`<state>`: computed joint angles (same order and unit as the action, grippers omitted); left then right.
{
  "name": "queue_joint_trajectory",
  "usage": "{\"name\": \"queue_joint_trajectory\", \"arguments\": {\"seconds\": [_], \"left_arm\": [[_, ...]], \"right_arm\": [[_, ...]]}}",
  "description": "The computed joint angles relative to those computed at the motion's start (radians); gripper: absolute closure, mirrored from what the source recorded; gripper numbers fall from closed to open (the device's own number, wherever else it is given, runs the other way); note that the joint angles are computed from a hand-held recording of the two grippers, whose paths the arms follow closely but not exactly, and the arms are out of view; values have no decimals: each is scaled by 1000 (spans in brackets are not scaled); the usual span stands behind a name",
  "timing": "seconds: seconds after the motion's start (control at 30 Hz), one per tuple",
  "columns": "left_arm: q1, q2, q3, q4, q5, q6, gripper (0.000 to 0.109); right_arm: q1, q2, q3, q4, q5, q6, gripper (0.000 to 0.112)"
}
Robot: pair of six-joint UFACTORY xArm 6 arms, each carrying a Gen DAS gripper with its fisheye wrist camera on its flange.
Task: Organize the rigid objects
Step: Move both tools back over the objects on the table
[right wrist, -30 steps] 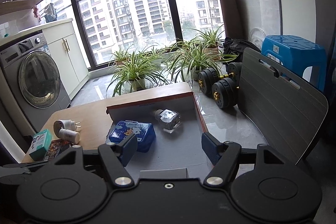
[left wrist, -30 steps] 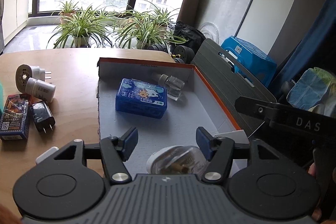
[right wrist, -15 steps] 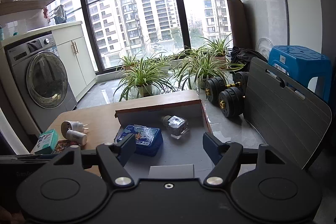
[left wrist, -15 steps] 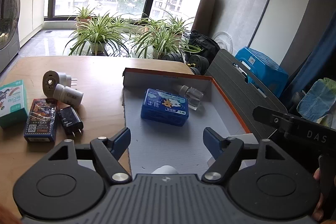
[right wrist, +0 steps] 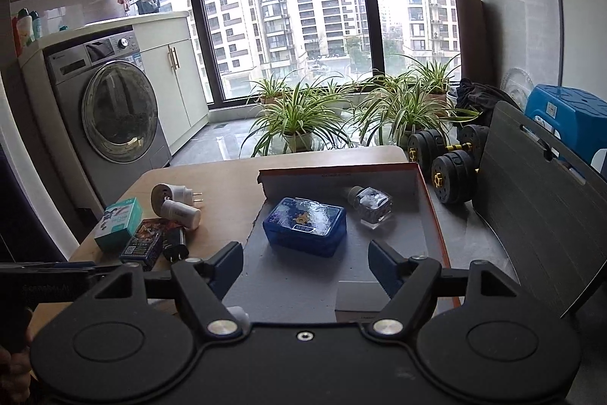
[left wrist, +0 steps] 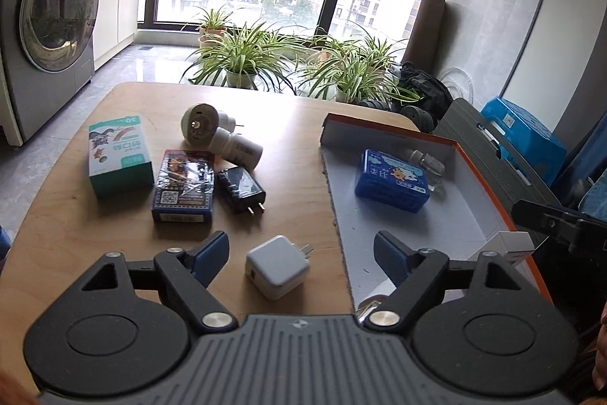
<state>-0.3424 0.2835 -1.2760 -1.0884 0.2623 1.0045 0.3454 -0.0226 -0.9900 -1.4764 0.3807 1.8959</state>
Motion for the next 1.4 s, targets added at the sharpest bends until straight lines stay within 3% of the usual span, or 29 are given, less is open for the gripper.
{"name": "queue_joint_trajectory", "arguments": {"seconds": [0.73,1.4], "left_arm": [[124,11,20,60,-28,-111,19],[173,63,-31,123,-17,-198,15]], "right_arm": [[61,180,-170,150,-83,-129,26],[106,351,-310,494,-134,-521,25]]}}
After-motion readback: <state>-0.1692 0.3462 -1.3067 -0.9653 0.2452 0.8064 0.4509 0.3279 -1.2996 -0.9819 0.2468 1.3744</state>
